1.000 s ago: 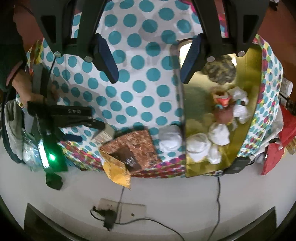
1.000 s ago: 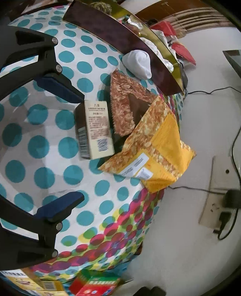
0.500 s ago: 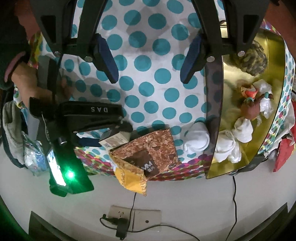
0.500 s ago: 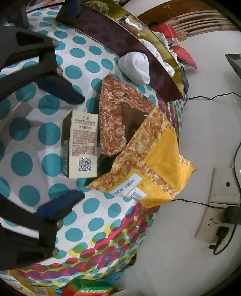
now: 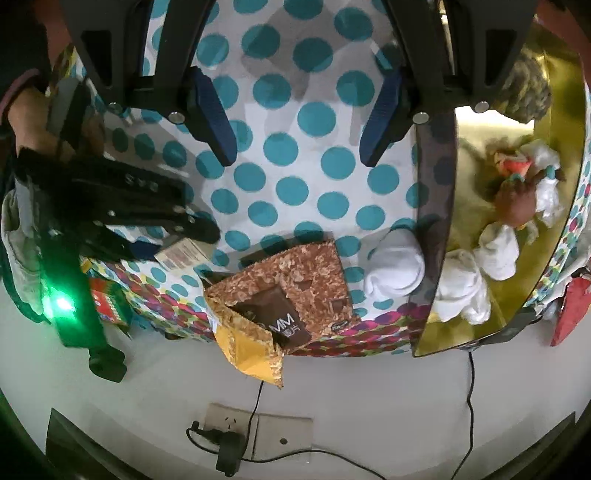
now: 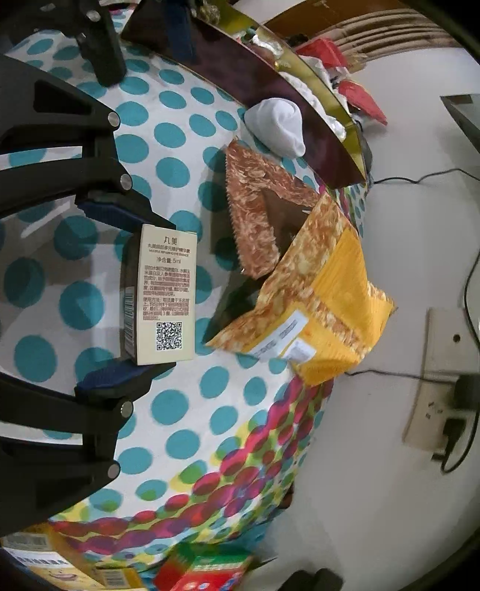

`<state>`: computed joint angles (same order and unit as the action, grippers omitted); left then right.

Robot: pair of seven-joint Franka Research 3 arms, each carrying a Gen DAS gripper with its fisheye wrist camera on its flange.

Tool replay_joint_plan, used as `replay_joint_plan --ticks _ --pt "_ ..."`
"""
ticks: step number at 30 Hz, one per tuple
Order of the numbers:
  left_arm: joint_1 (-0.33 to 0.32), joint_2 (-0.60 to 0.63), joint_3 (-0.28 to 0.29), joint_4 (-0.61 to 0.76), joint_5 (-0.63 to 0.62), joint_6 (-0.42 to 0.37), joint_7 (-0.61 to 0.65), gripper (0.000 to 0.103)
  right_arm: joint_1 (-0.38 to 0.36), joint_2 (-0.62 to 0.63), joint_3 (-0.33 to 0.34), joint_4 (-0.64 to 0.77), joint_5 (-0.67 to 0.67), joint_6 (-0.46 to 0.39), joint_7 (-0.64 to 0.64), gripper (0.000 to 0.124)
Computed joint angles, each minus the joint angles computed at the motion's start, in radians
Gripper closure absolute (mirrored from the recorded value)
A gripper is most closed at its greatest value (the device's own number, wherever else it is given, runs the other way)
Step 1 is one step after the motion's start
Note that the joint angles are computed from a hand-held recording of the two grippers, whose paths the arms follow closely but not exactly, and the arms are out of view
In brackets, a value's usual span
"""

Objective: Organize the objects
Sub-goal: 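Grasp the cream QR-code box with the right gripper while the left gripper approaches a white sock, then close the left gripper around the white sock on the table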

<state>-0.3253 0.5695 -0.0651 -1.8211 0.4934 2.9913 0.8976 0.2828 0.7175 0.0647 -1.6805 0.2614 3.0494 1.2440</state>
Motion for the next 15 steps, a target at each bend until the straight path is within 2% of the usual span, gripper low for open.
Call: replay_joint_plan --ticks 2,4,8,10,12,14,15 --pt "-0.072 0.013 0.091 0.014 0.054 0.033 -0.069 0.032 -0.027 -0.001 0.029 -0.003 0.013 0.002 -0.013 0.063" --pt "-0.120 0.024 0.154 0.028 0.100 0.048 -0.120 0.032 -0.023 0.000 0.025 0.000 0.015 -0.001 -0.014 0.063" --pt "-0.077 0.040 0.130 0.048 0.114 0.067 -0.133 0.032 0.010 0.001 -0.012 0.003 0.000 -0.006 0.001 0.061" --pt "-0.021 0.045 0.069 0.056 0.087 0.060 -0.065 0.032 -0.002 0.001 0.000 0.003 0.003 -0.006 -0.005 0.061" --pt "0.000 0.047 0.051 0.059 0.077 0.071 -0.030 0.032 -0.009 0.000 0.010 0.000 0.007 -0.003 -0.008 0.061" --pt "-0.039 0.042 0.107 0.049 0.092 0.102 -0.059 0.032 -0.004 0.000 0.005 0.002 0.006 -0.004 -0.006 0.061" --pt "-0.033 0.043 0.102 0.050 0.079 0.102 -0.054 0.032 -0.007 0.001 0.007 0.003 0.007 -0.005 -0.008 0.061"
